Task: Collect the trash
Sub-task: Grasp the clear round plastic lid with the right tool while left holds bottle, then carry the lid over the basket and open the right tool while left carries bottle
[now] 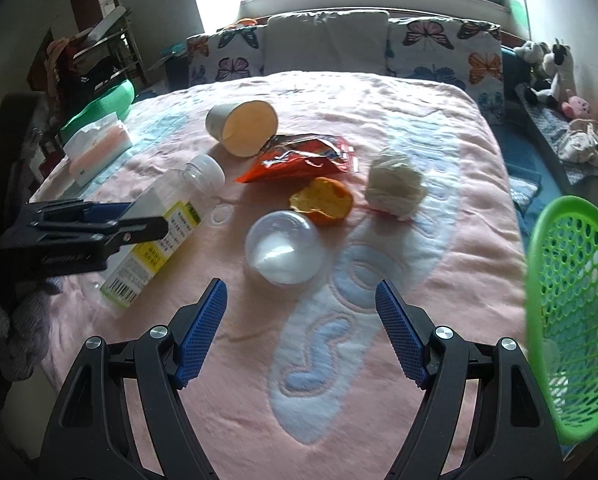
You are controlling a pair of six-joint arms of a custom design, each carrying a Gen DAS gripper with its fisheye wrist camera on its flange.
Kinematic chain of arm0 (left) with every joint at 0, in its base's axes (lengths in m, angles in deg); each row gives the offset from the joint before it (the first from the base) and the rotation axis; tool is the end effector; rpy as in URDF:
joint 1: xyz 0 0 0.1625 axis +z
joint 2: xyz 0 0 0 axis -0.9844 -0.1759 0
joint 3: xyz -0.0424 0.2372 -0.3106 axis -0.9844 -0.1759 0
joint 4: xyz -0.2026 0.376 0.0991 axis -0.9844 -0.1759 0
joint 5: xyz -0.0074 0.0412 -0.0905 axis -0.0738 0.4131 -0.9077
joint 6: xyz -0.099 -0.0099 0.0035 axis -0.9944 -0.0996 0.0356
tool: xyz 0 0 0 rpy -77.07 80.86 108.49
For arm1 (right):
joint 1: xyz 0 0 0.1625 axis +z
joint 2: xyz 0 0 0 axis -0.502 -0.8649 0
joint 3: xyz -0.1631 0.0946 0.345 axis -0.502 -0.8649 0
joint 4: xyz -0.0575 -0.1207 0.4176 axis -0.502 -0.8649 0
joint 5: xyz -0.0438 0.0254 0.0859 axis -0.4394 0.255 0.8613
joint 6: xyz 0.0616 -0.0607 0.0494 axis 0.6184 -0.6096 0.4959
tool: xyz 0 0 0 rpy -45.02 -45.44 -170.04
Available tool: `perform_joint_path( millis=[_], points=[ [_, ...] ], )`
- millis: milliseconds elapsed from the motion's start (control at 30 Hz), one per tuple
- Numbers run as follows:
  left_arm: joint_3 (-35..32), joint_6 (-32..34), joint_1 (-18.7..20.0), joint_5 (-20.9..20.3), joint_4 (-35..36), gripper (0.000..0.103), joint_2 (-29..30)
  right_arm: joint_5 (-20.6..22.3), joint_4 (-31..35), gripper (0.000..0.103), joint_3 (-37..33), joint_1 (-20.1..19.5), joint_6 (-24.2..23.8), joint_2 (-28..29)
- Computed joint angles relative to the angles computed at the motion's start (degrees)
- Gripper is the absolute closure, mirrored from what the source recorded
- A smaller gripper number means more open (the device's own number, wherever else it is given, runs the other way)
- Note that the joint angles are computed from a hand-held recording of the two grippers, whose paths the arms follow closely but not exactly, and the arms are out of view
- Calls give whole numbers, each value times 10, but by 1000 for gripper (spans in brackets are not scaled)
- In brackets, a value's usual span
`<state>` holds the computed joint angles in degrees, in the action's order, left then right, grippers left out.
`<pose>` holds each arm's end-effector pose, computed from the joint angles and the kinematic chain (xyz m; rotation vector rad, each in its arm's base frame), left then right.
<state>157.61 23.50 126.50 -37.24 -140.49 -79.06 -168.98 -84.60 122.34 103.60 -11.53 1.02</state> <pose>-0.2711 -0.6036 -0.0968 -0.1095 2.2702 -0.8705 -0.0676 -0.6871 0.2257 1.3619 -2.5003 0.3398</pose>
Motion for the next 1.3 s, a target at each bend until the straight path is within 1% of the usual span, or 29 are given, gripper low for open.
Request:
perform_joint_path(
  millis=[200, 567, 600, 800, 967, 1033, 1300],
  points=[
    [17, -7, -5, -4, -2, 51, -6, -10, -15, 27, -5, 7, 2, 20],
    [28, -9, 0, -12, -10, 51, -8, -26, -31, 32, -15, 14, 15, 51],
    [27, -8, 0, -12, -11, 51, -8, -27, -32, 35, -16, 14, 16, 53],
    [25, -4, 2, -16, -12, 51, -7, -36, -37, 41, -24, 15, 22, 64],
    [15, 0, 6, -19, -3, 50, -4, -32, -36, 41, -25, 14, 22, 64],
    [12, 1, 9, -22, -3, 49, -3, -30, -33, 41, -25, 13, 23, 63],
    [-2, 7, 17, -25, 2, 48, 4, -16, -26, 41, -15, 9, 17, 44]
  ],
)
